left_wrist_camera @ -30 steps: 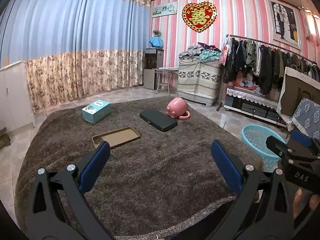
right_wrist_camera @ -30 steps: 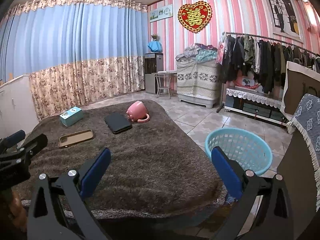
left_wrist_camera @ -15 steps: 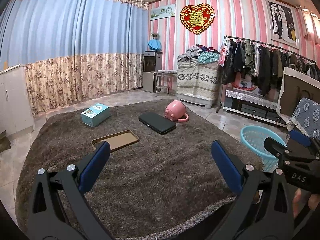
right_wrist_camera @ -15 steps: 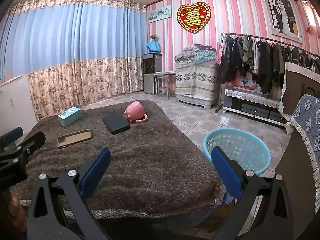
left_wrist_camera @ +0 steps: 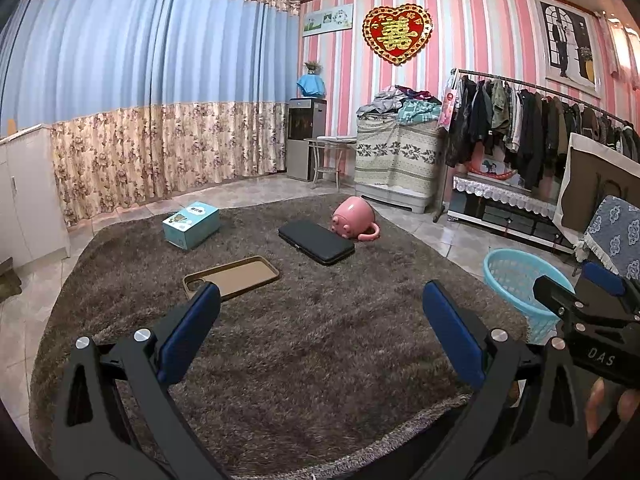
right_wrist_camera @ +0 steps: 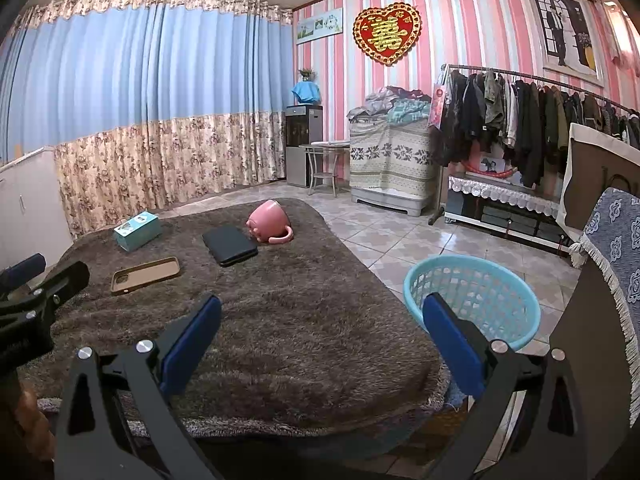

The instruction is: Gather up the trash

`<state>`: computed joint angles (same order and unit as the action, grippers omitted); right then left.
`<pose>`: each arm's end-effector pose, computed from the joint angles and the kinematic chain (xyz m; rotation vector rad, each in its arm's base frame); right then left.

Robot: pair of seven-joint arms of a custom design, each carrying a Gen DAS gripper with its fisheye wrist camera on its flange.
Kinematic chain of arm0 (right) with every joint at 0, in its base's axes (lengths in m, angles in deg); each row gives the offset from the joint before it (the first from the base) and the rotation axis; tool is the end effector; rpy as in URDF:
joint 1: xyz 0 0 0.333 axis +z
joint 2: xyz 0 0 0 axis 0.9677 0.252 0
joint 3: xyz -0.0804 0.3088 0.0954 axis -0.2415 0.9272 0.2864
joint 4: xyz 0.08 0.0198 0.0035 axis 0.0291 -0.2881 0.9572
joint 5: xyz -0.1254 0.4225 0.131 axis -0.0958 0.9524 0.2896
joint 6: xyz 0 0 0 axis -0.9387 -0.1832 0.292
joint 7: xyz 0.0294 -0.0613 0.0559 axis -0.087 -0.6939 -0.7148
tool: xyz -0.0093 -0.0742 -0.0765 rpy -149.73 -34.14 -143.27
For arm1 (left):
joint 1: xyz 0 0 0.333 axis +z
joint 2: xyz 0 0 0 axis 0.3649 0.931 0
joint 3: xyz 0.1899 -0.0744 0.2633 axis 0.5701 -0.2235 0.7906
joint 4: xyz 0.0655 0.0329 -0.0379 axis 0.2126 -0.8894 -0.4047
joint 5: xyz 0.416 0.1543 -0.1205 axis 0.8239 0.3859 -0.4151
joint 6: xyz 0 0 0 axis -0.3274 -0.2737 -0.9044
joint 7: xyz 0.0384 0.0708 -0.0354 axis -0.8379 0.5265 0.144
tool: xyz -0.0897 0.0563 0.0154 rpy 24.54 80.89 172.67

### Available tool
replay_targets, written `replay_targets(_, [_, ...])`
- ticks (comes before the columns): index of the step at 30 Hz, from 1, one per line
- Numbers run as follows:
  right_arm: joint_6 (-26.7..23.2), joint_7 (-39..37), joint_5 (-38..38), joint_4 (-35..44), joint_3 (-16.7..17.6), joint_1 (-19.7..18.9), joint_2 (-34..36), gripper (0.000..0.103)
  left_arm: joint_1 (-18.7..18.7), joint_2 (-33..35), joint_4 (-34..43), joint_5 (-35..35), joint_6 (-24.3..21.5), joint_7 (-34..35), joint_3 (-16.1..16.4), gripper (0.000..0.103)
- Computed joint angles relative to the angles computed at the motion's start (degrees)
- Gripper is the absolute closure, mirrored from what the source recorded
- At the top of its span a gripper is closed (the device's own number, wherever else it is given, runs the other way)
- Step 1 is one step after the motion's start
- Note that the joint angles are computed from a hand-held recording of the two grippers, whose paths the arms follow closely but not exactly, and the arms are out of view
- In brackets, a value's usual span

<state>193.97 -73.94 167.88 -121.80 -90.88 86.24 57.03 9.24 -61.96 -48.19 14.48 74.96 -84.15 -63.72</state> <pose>0.5498 0.0163 0.5097 -1.6931 1.0807 -0.7232 0.4343 -0.2896 0.5182 -1.7077 1.0763 -0.7962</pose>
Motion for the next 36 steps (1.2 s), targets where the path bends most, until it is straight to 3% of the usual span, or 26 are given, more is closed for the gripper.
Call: replay_targets(36, [-0.8,-0.6,1.2,0.4,0.1,-0.4,0.6,0.005,-0.6,0.8,0.7,-0.1,-1.4,-0.1,0.0,0.005])
